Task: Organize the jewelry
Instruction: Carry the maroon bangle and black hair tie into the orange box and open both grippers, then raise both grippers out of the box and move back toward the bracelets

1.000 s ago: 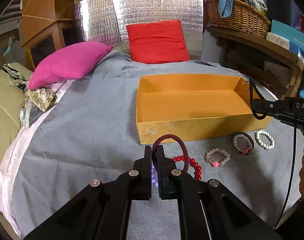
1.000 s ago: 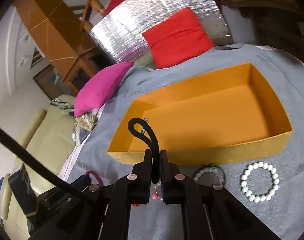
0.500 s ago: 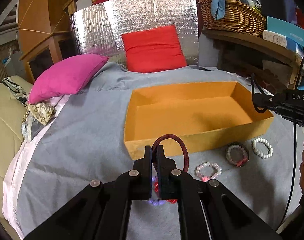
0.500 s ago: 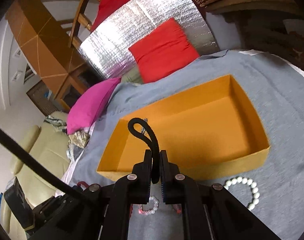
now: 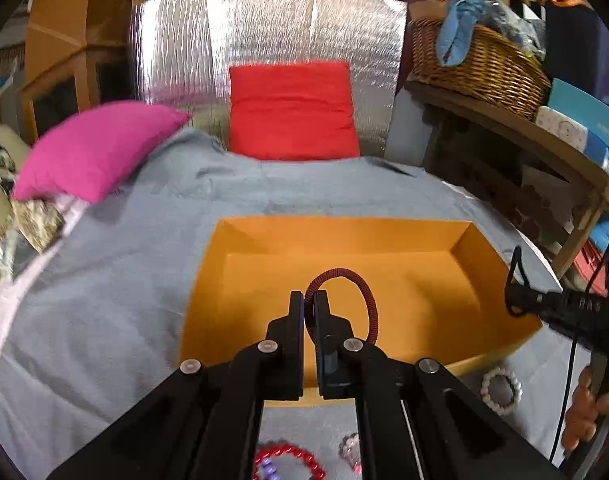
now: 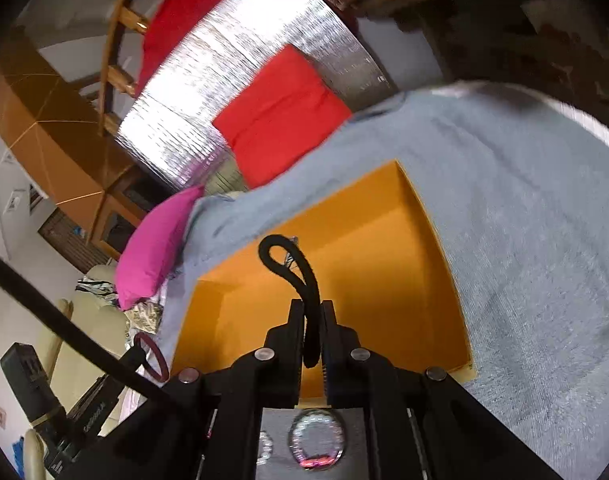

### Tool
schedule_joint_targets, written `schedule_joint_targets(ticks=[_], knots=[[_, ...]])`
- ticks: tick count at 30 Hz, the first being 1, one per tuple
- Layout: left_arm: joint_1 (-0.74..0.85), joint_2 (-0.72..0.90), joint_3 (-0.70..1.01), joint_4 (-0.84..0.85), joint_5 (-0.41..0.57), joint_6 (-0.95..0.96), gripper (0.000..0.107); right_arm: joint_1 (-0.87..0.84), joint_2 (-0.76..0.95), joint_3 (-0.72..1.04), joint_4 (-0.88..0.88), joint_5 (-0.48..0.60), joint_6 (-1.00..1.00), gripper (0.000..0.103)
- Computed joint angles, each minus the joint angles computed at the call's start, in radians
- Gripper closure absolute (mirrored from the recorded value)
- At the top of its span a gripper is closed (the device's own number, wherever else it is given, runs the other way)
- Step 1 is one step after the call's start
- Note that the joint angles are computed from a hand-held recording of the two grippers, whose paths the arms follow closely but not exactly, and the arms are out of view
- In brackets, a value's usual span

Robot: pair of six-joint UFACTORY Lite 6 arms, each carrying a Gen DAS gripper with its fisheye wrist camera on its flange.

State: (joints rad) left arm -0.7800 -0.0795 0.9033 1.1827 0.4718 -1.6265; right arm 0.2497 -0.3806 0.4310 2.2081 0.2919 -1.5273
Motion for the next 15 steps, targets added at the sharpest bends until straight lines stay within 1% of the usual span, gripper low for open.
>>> schedule_joint_targets(ticks=[2, 4, 6, 7, 8, 9, 10, 11, 12, 15], knots=[[0.015, 0.034, 0.003, 0.029, -0.021, -0.042, 0.102, -0.004, 0.074, 0.030, -0.016, 0.015, 0.008, 0.095], [0.031, 0.078, 0.021, 0.018, -0.036, -0.042, 0.102, 0.006, 0.109, 0.043, -0.004, 0.011, 0.000, 0.091], [0.037, 0.108, 0.037, 0.019, -0.051, -0.053, 0.101, 0.012, 0.119, 0.045, -0.022, 0.015, 0.035, 0.091], [0.033, 0.116, 0.042, 0.017, -0.046, -0.054, 0.096, 0.016, 0.121, 0.046, -0.024, 0.013, 0.037, 0.089], [0.025, 0.119, 0.044, 0.017, -0.038, -0.057, 0.085, 0.033, 0.116, 0.049, 0.003, -0.010, 0.009, 0.089], [0.016, 0.111, 0.037, 0.032, -0.024, -0.075, 0.078, 0.051, 0.109, 0.053, 0.038, -0.038, -0.026, 0.083], [0.011, 0.100, 0.032, 0.040, -0.011, -0.084, 0.068, 0.063, 0.098, 0.054, 0.060, -0.058, -0.049, 0.078], [-0.004, 0.081, 0.015, 0.061, 0.016, -0.114, 0.066, 0.070, 0.074, 0.045, 0.084, -0.071, -0.068, 0.078], [-0.009, 0.063, 0.001, 0.063, 0.022, -0.117, 0.066, 0.065, 0.043, 0.028, 0.084, -0.072, -0.068, 0.078], [-0.034, 0.004, -0.050, 0.052, 0.057, -0.109, 0.065, 0.053, -0.066, -0.023, 0.000, -0.085, 0.019, 0.078]])
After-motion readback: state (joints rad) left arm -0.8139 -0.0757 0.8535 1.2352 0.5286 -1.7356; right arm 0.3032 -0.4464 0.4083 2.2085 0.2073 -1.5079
